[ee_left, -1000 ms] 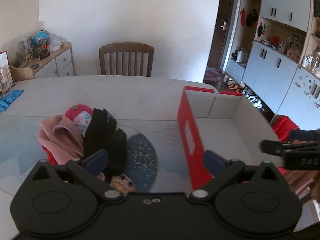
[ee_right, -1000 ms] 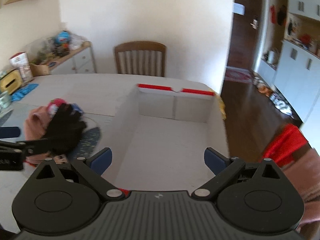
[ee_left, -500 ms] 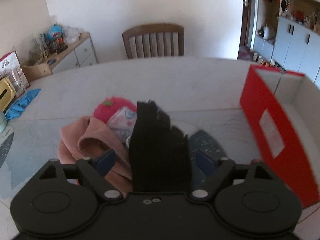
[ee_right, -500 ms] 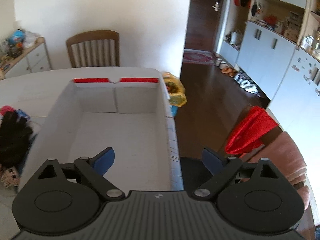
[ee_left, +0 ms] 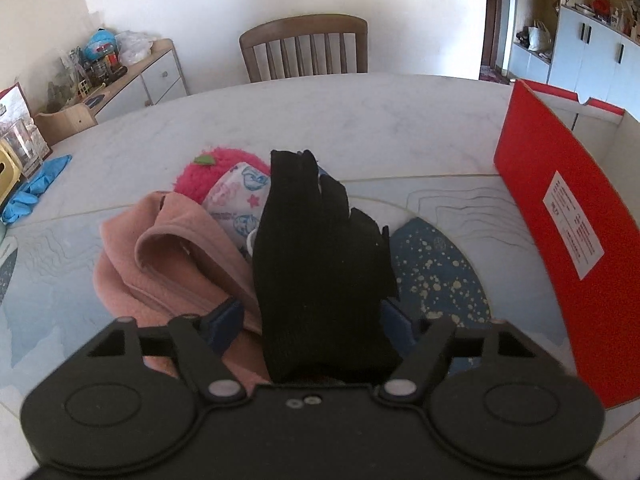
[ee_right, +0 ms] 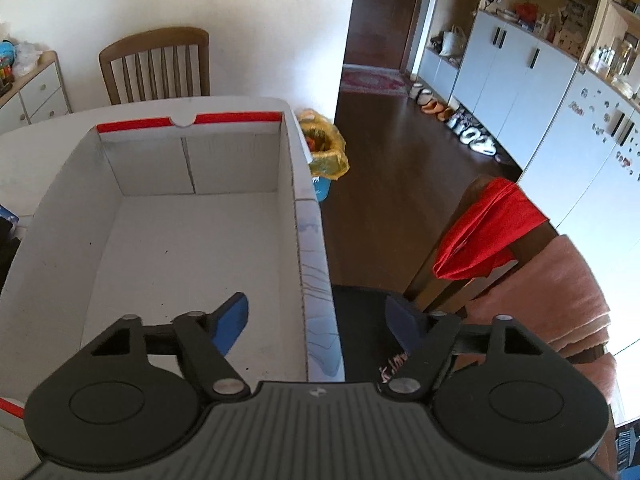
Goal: Organize objects
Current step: 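Grasp the black dotted gloves on the table with the left gripper, then carry the black gloves into the white box and open the left gripper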
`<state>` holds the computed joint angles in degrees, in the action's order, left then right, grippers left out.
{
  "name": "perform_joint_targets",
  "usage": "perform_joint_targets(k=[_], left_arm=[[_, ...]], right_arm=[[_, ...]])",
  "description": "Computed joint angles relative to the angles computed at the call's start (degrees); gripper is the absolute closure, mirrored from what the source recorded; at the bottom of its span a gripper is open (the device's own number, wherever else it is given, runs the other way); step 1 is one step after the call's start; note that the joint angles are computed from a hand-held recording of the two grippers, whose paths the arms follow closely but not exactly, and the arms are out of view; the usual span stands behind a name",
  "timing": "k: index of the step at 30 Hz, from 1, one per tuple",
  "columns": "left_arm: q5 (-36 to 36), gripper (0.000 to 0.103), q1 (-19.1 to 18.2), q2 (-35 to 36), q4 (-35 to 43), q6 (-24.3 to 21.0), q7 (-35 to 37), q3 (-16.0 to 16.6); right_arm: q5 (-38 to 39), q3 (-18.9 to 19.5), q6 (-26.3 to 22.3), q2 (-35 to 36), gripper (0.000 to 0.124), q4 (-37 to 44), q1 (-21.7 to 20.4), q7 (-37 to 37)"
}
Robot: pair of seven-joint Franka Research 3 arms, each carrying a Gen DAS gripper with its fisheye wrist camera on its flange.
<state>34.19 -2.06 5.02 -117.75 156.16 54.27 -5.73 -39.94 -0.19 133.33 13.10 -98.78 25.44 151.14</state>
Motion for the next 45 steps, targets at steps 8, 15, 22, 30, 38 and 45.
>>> perform_joint_targets(k=[8,15,22,30,38,45], left_arm=[[5.0,0.08,-0.53,-0.2,0.14,-0.21,-4.18,0.39],[8.43,0.103,-0.29,-1.08,-0.74,1.26,-4.59,0.24],[7.79,0.103,0.58,-1.76,-2.0,5.56,-4.47,0.43],[0.63,0.103,1.78,-2.53,-3.21,11.64,1.37,0.13],[-3.33,0.103,1.28,-2.38,-2.06,13.9,5.21,-0.18],[-12.76,0.103,0.37,-3.41,0.72,11.49,10.29,-1.62]], right_arm=[[1.67,-0.2,-0.36,1.62,0.061,1.44,0.24,-1.91],[3.04,-0.48,-1.78,2.47,0.089,2.55,0.54,-3.85],[3.2,-0.79,-4.97,4.12,0.112,5.0,1.24,-5.59],[2.97,-1.31,-6.08,4.88,0.113,6.06,1.97,-5.95],[3.57,-0.98,-5.81,4.28,0.116,5.74,2.17,-5.98],[6.03,-0.23,-3.16,2.93,0.118,3.58,1.3,-7.98]])
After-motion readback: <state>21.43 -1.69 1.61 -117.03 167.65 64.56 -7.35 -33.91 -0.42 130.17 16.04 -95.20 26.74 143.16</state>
